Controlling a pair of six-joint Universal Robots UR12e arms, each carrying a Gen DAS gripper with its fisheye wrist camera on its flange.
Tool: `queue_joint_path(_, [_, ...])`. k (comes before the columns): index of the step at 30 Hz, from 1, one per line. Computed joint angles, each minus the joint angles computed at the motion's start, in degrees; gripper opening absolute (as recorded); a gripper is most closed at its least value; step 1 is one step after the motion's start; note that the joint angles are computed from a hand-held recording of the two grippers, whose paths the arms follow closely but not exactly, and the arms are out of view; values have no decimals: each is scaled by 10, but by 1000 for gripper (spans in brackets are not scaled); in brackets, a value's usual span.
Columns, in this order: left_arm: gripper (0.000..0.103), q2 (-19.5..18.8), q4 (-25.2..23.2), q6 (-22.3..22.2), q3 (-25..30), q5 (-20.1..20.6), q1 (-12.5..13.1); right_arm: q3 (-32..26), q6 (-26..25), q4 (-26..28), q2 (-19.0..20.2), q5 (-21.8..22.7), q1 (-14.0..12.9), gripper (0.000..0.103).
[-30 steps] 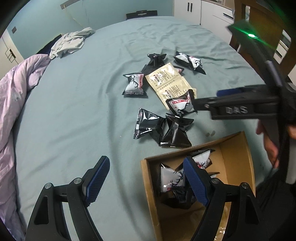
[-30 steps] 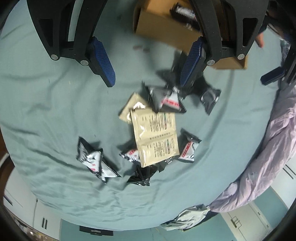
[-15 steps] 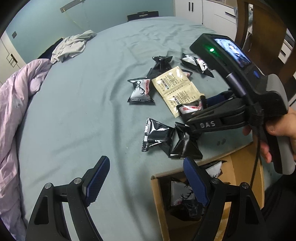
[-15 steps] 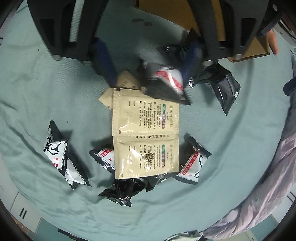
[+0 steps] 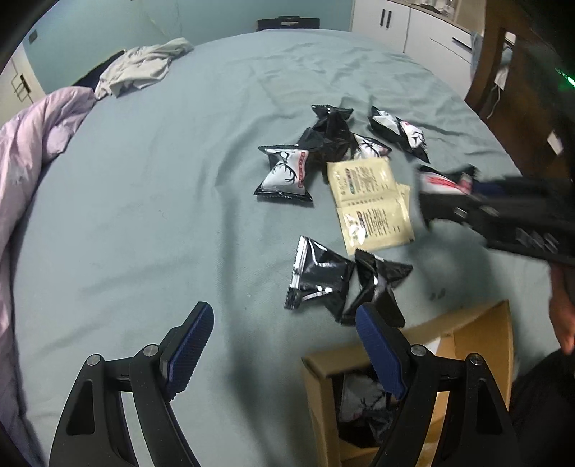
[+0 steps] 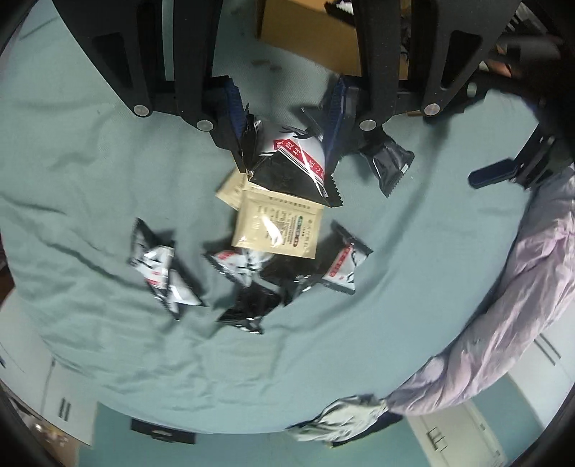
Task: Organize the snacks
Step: 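Grasp a white red-label packet with the right tool while the left tool grasps a black packet, then carry the black packet over the box and open the left tool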
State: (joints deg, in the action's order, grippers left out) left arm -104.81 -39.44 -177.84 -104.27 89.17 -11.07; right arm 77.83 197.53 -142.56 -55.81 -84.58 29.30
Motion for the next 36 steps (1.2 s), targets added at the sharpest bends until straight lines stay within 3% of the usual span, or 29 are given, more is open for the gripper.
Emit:
queue_joint_path(5, [83, -23, -18, 13, 23, -29, 2, 41, 13, -10, -30, -6, 1, 37])
queue_joint_path(11, [80, -54, -40, 39, 51, -36, -5, 86, 33, -37, -67, -15, 4, 37])
queue_joint_path(14, [71, -66, -68, 39, 64, -62, 0, 118, 53, -62, -84, -9, 4, 37])
queue_joint_path(16, [55, -71, -88, 43, 70, -83, 4, 136, 62, -74, -94, -10, 5, 37])
queue_joint_path(18, [47, -74, -97, 52, 72, -86, 4, 152, 73, -83, -103, -18, 9, 37])
queue_joint_path(23, [41, -70, -83, 46, 63, -103, 9, 184, 107, -113, -123, -16, 14, 37])
queue_joint_path(25, [28, -67, -74, 47, 59, -94, 7, 188, 106, -119, -127, -39, 20, 37])
queue_joint_path(31, [28, -32, -11, 35, 33, -69, 0, 183, 89, -123, -127, -110, 47, 37])
queue_joint_path(36, [28, 12, 24, 36, -1, -66, 6, 190, 89, -144, -131, -107, 55, 37])
